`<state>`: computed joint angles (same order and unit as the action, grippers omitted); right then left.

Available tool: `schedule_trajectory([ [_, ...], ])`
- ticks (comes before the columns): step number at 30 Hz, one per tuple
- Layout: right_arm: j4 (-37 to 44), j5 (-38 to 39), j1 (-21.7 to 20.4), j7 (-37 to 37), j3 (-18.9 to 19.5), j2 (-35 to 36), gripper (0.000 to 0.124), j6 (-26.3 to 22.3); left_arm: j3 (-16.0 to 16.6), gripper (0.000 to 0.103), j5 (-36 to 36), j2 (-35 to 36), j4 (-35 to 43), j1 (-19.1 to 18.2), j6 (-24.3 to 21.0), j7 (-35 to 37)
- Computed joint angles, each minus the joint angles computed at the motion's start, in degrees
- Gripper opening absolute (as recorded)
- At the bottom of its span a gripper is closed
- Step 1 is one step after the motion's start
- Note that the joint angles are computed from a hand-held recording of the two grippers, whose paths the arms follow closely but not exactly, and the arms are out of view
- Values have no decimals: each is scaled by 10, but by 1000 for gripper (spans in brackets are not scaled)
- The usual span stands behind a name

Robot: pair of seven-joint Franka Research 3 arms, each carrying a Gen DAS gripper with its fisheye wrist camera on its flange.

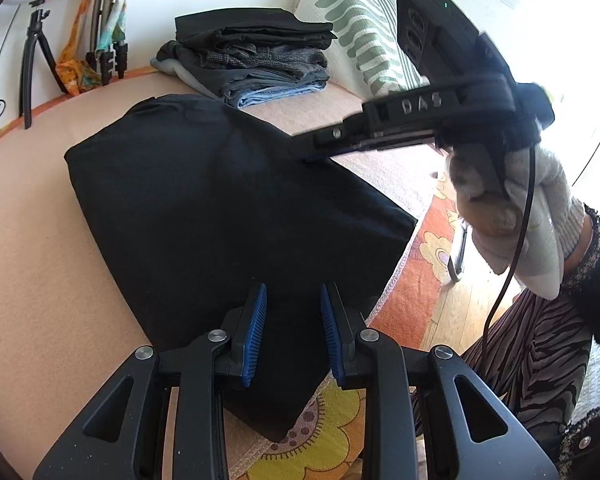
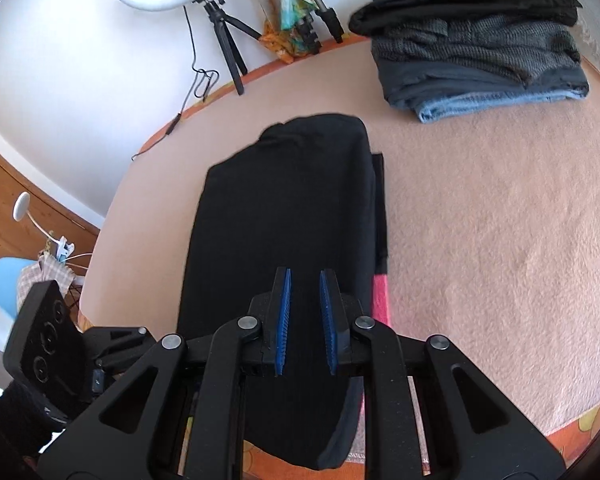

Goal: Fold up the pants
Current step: 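Lower the folded trousers onto the bed and open both tools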

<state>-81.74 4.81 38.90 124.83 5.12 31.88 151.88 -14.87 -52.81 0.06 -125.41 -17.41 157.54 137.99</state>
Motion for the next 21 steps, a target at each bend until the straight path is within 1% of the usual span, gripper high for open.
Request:
schedule_trajectory([
  [1,-23,8,-4,1,4,-9,16,8,1,28,-5,-3,0,1,-6,2],
  [3,-76,41,-23,-23,27,-28,16,44,6,28,-17,-13,-2,4,-18,2],
  [4,-98,51,-27,-31,31,-37,16,65,10,28,-29,-19,-5,5,-20,4],
  [6,-112,59,-30,-45,33,-45,16,71,19,28,-56,-29,-9,8,-21,5],
  [7,-109,58,-29,-49,32,-45,16,65,24,29,-69,-32,-9,10,-22,1],
  [9,-106,55,-27,-56,27,-48,16,56,35,41,-89,-32,-5,17,-26,-18],
  [10,-104,50,-25,-55,23,-49,25,56,39,50,-95,-31,-4,22,-28,-32],
  [11,-101,43,-20,-48,15,-50,34,57,44,51,-104,-28,1,27,-35,-41],
  [12,-99,37,-18,-44,9,-50,58,57,47,51,-106,-23,6,33,-41,-54],
  [13,-97,38,-22,-47,10,-49,68,61,47,51,-97,-20,7,38,-40,-73],
  [14,-96,53,-35,-64,24,-45,68,69,48,51,-89,-15,13,43,-44,-91],
  [16,-95,118,-77,-119,71,-35,68,88,50,51,-105,-6,24,54,-72,-98],
  [17,-96,140,-85,-130,79,-32,68,92,50,51,-113,1,31,60,-87,-103],
  [20,-87,195,-110,-179,103,-17,68,84,46,51,-126,19,47,75,-125,-120],
  [21,-84,227,-127,-206,122,-9,68,86,45,51,-124,24,52,81,-138,-128],
])
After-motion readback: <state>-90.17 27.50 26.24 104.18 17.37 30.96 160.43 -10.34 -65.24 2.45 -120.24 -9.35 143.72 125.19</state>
